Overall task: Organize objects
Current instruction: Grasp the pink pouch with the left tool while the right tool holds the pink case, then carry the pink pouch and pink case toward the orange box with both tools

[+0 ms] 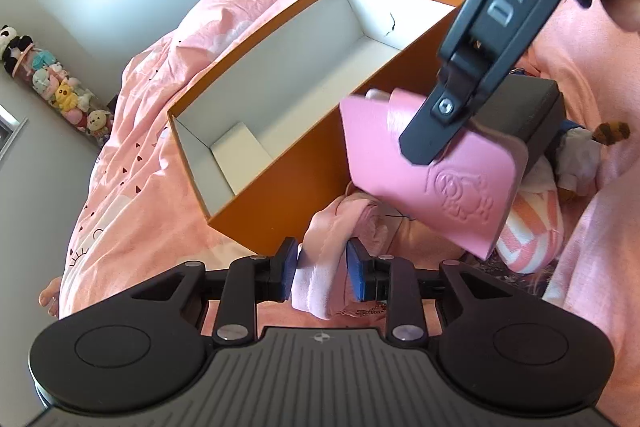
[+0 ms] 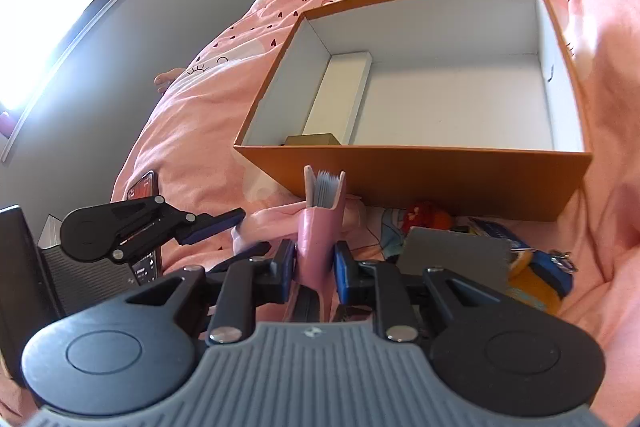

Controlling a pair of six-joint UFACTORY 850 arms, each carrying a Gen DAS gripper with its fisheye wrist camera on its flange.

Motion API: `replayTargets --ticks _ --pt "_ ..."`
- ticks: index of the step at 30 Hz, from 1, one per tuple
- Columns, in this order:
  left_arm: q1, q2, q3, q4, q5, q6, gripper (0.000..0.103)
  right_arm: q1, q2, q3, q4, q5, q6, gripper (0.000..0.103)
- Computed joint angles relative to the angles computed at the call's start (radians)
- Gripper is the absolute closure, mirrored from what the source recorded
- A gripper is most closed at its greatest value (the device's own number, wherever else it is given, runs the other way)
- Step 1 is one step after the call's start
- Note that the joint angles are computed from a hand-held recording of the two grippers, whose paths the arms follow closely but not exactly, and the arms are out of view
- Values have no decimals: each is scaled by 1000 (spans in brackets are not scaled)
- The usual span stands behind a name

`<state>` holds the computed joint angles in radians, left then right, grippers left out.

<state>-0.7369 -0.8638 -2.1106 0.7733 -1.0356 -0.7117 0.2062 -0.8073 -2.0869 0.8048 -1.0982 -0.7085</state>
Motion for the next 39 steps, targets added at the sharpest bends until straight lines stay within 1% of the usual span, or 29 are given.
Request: replayTargets --ticks 2,4,5,6,11,13,14,15,18,21,27,31,33,36,39 --pt "8 11 13 -20 10 -6 66 10 -15 -17 -2 0 10 81" --pt "16 36 48 -46 35 -11 56 20 -23 -25 -12 12 19 81" --pt "18 46 65 -53 44 -21 48 23 -29 -32 -15 14 22 81" --pt "20 54 82 -50 50 -34 43 25 -37 -43 -18 8 29 80" --pt "20 59 119 -41 27 -64 43 31 -66 -88 -21 -7 45 80" --pt "15 54 122 -28 5 -90 44 34 -72 -97 -26 -7 44 80" --pt "11 57 128 -20 3 -110 51 36 -75 -101 -30 -6 46 80" --pt "9 65 141 -13 12 -132 67 37 -80 -108 -33 -6 49 80" --pt "5 91 171 12 42 -197 76 41 -84 -117 -43 -6 53 80" --pt "10 119 189 -4 87 -213 81 43 -69 -99 -54 13 39 80" --pt "23 167 170 -57 152 -168 82 18 -34 -93 -15 18 15 81" --pt "41 175 108 -109 174 -94 82 -7 -38 -144 30 14 12 81" --pt "49 173 77 -88 183 -90 83 -12 -37 -164 43 36 6 81" --pt "66 137 -15 -64 158 -65 83 -16 -63 -227 56 63 17 81" --pt "91 63 -149 -75 113 -15 83 -13 -129 -344 44 74 75 81"
